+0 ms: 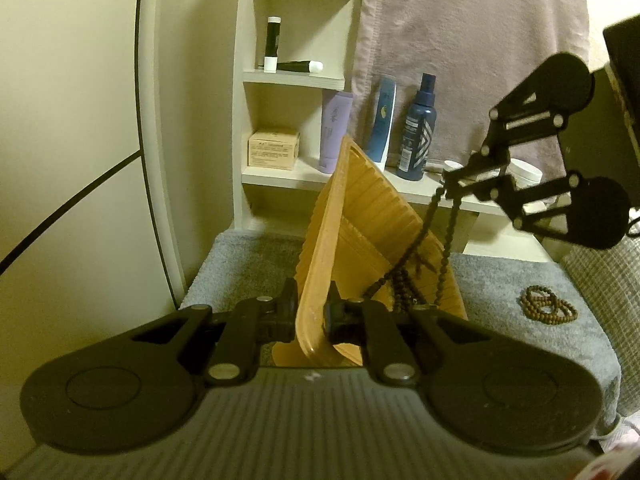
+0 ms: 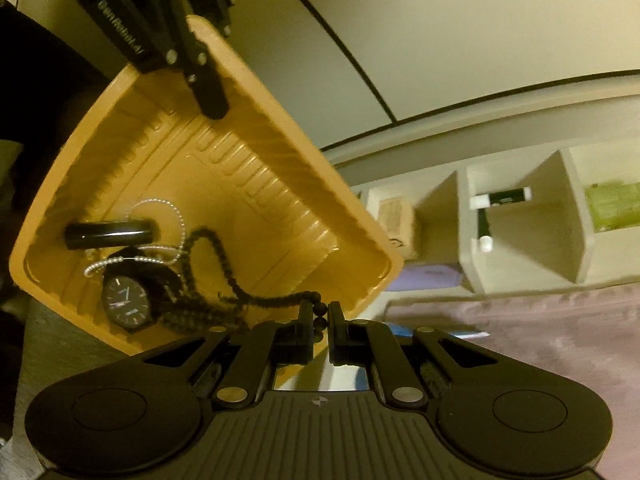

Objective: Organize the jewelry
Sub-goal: 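Lower the dark bead strands into the orange tray and open the right gripper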

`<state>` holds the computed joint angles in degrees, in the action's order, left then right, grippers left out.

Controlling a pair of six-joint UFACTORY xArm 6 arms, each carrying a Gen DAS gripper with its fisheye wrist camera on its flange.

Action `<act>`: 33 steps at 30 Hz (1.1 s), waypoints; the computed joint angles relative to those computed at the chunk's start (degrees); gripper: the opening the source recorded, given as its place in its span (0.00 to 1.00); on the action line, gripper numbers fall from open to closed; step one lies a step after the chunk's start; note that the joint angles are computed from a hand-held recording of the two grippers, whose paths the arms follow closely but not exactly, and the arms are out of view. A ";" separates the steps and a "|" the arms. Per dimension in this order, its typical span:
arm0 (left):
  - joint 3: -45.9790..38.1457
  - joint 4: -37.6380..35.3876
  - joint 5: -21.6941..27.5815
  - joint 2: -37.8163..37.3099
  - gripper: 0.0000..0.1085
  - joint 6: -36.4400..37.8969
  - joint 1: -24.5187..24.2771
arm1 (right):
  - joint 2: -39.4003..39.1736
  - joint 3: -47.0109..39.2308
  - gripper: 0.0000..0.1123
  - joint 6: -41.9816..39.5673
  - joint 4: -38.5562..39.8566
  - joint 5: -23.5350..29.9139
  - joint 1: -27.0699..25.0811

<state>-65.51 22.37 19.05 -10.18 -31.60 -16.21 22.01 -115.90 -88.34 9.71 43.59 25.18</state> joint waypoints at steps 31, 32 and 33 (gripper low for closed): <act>0.14 -0.47 -0.33 0.12 0.10 -0.02 0.24 | -16.72 25.91 0.06 35.49 15.44 -30.56 -2.40; 0.13 -0.52 -0.34 0.11 0.10 0.09 0.26 | -18.65 29.45 0.07 36.79 16.33 -32.72 -2.47; 0.10 -0.53 -0.32 0.13 0.10 0.05 0.27 | -20.31 32.66 0.07 38.83 16.35 -34.87 -2.51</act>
<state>-65.42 21.84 18.72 -10.05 -31.55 -15.94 1.70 -83.24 -49.52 26.06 8.73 22.67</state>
